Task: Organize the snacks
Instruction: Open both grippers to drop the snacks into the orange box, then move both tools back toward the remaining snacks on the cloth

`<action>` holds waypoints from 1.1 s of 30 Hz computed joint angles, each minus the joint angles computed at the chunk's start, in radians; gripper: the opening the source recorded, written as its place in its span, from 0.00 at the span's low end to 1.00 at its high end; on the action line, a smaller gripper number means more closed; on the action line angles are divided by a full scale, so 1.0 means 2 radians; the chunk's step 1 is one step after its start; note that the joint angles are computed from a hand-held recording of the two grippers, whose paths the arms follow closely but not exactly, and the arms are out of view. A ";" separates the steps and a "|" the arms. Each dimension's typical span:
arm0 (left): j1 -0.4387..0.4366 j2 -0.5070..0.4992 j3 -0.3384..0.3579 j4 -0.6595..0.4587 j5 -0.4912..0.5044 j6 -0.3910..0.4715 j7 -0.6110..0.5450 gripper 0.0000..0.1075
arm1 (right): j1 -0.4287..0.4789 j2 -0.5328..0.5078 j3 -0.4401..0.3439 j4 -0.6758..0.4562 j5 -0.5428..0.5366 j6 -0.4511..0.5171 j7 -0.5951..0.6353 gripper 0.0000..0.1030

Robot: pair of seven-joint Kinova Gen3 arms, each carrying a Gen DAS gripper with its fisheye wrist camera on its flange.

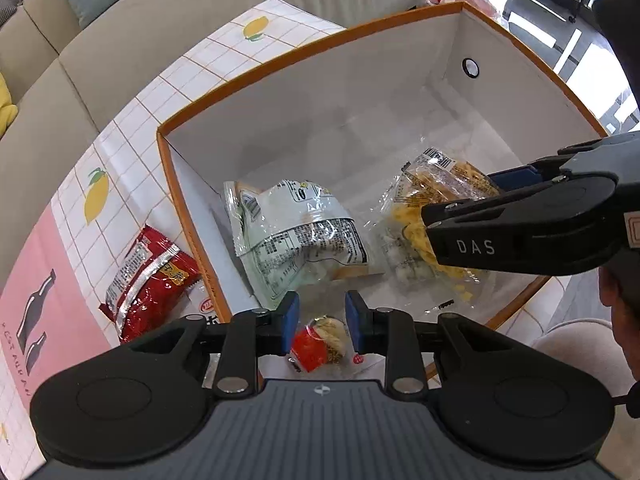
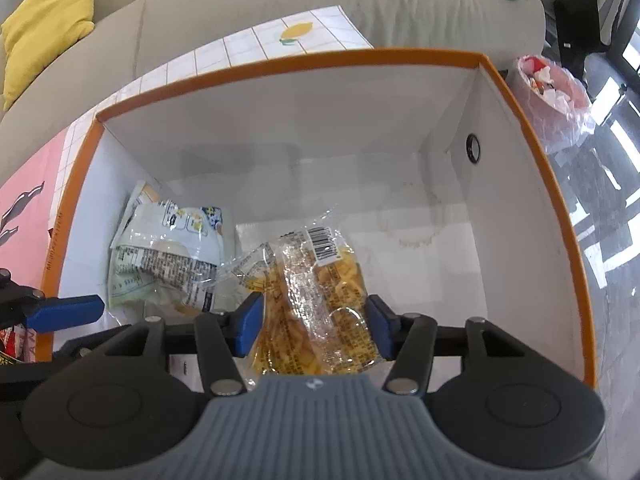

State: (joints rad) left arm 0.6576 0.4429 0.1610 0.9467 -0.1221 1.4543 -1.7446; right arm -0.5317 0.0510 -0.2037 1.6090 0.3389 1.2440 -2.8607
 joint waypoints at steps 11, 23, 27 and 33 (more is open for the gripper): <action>-0.005 -0.017 0.003 0.016 0.003 -0.022 0.001 0.69 | -0.012 0.009 -0.002 -0.020 0.007 0.035 -0.014 0.82; -0.061 -0.093 0.014 0.072 0.070 -0.086 -0.007 0.73 | -0.088 0.002 -0.039 -0.057 0.146 0.158 -0.137 0.91; -0.103 -0.146 0.015 0.128 0.121 -0.144 -0.010 0.73 | -0.126 -0.003 -0.059 -0.064 0.202 0.203 -0.203 0.92; -0.154 -0.229 0.005 0.227 0.176 -0.243 -0.039 0.74 | -0.193 0.017 -0.088 -0.079 0.284 0.245 -0.261 0.97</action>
State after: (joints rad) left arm 0.3491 -0.0161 0.1708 1.4005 0.2294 0.9675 -1.8223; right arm -0.9177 0.0857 -0.3801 1.4519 0.9063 1.7333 -3.3826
